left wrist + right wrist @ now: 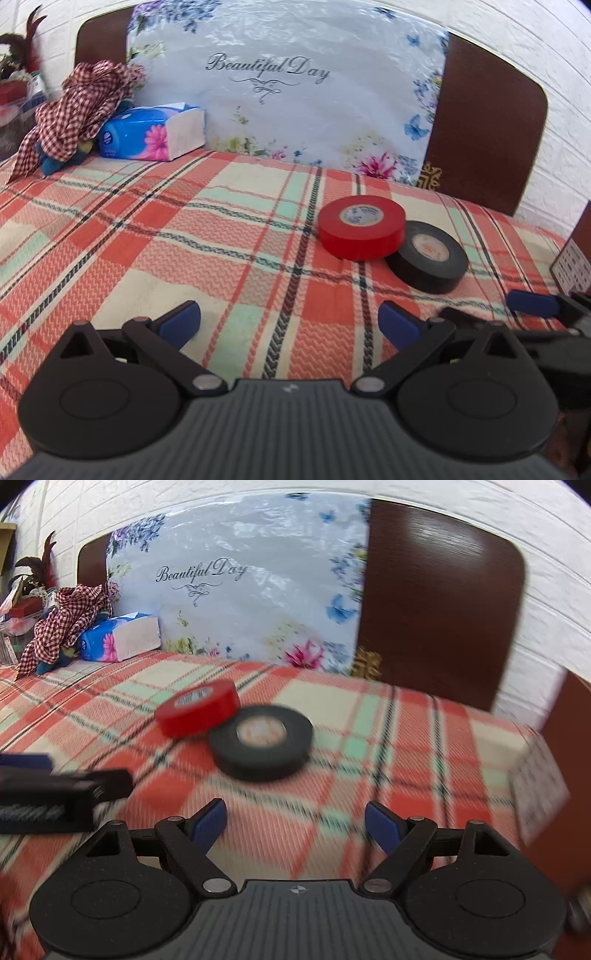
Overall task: Organize objects
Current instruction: 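Grasp the black tape roll with the right gripper and lift it, then hold the black tape toward the left gripper while the left gripper grasps it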
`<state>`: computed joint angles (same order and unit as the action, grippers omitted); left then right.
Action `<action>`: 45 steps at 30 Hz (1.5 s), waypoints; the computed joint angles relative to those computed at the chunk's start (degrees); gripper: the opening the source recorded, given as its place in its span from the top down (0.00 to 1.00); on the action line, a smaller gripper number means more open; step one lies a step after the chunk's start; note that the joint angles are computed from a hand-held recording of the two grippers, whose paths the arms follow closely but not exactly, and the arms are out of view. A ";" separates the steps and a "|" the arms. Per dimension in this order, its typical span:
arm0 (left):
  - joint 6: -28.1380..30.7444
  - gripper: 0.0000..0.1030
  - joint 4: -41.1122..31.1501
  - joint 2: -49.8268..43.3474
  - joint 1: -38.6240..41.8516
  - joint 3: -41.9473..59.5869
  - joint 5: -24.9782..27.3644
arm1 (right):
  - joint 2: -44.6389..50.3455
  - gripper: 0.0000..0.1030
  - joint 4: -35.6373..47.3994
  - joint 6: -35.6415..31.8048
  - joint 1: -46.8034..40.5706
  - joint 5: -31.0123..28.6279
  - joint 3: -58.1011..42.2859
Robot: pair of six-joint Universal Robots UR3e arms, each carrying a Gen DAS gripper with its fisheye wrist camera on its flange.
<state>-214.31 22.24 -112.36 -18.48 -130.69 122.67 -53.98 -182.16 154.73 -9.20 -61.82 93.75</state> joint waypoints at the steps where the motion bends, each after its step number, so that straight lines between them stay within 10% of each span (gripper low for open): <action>1: 0.06 0.00 0.17 -0.24 -0.04 0.16 0.17 | 1.88 0.20 1.13 0.13 0.93 -0.28 -3.42; 7: 0.59 0.00 0.69 -0.77 0.06 0.31 0.23 | 10.26 0.21 10.60 0.91 4.26 -0.25 -20.09; 12: 0.48 0.00 -0.78 -0.90 -0.25 1.15 0.93 | 7.66 0.26 8.30 -0.13 3.64 -0.04 -15.39; 18: 0.67 0.00 -4.49 -1.10 -1.22 2.99 2.46 | -5.82 0.26 2.69 -2.80 -4.20 3.68 7.29; 30: -0.65 0.00 -24.15 -0.14 -8.64 11.70 9.91 | -47.75 0.26 9.49 -30.33 -41.81 17.62 54.66; 45: 7.29 0.20 -45.27 -9.47 -23.19 47.14 -22.60 | -50.59 0.19 19.00 -34.08 -51.98 22.70 55.51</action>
<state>-207.02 -23.03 -121.83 -41.66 -83.55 100.07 -104.57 -163.15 120.66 -61.18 -39.12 149.26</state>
